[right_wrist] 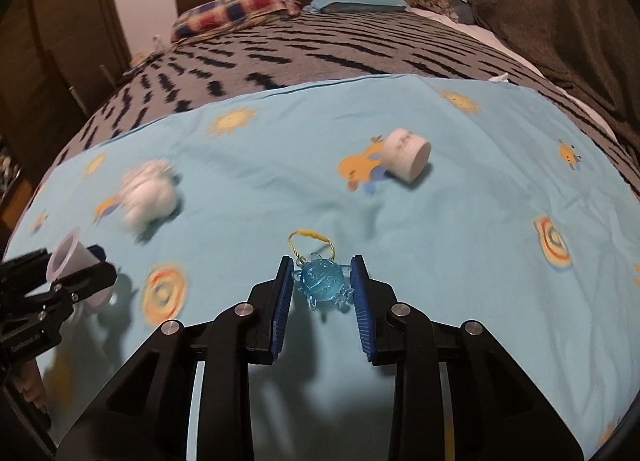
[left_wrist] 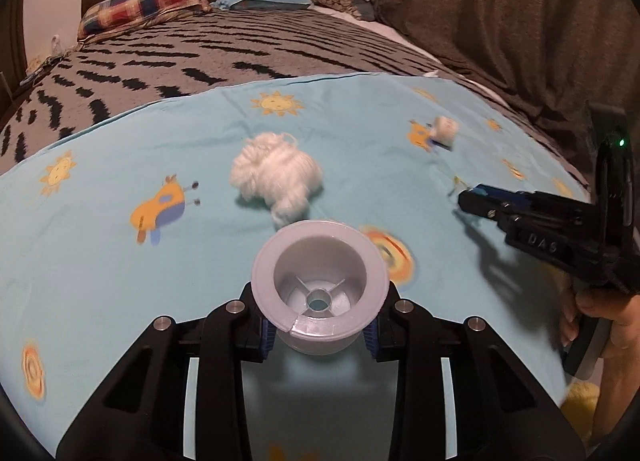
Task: Collect trash
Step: 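Grasp the white plastic cup with the left tool while the right tool grasps the blue crystal keychain, then lower the cup and keychain into the bin and open both tools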
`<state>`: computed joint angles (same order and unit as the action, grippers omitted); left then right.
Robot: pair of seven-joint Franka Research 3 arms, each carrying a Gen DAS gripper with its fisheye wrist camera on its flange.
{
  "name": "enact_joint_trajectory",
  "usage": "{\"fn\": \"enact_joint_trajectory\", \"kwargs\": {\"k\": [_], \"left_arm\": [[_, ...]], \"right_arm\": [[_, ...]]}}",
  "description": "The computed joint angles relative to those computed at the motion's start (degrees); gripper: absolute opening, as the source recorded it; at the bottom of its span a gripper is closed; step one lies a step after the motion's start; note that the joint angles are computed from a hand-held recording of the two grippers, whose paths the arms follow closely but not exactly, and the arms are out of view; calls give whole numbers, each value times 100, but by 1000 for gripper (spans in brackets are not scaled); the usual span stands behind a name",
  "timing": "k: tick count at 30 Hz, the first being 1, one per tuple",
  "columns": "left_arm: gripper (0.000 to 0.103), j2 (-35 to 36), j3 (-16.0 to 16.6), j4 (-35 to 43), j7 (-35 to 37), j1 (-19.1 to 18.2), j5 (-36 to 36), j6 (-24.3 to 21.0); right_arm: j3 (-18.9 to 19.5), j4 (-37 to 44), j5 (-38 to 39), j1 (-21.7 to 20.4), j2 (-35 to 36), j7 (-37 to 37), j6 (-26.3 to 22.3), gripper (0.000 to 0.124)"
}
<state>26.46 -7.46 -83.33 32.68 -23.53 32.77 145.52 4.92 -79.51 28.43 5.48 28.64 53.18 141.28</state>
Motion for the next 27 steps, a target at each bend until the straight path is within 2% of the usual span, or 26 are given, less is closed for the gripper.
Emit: {"fn": "enact_joint_trajectory", "kwargs": {"k": [4,8,16,27], "left_arm": [[32,-596,-55,-777,-399,-152,227,217],[32,-1077,-191,-1357,-788,-262,541,208],[32,-1834,-680,-2344,-1694,-452,1120,74],[32,-2127,-1133,-2941,-2837,-797,1719,-95]], "right_arm": [[97,-1078,373,-136,-780,-491,112,30],[61,-2280,1024,-225,-1729,-1210,216,30],[-442,-4093,1912,12,-3287,-2325,127,30],[-965,-5751,2081,233,-4622,-2690,68,30]]}}
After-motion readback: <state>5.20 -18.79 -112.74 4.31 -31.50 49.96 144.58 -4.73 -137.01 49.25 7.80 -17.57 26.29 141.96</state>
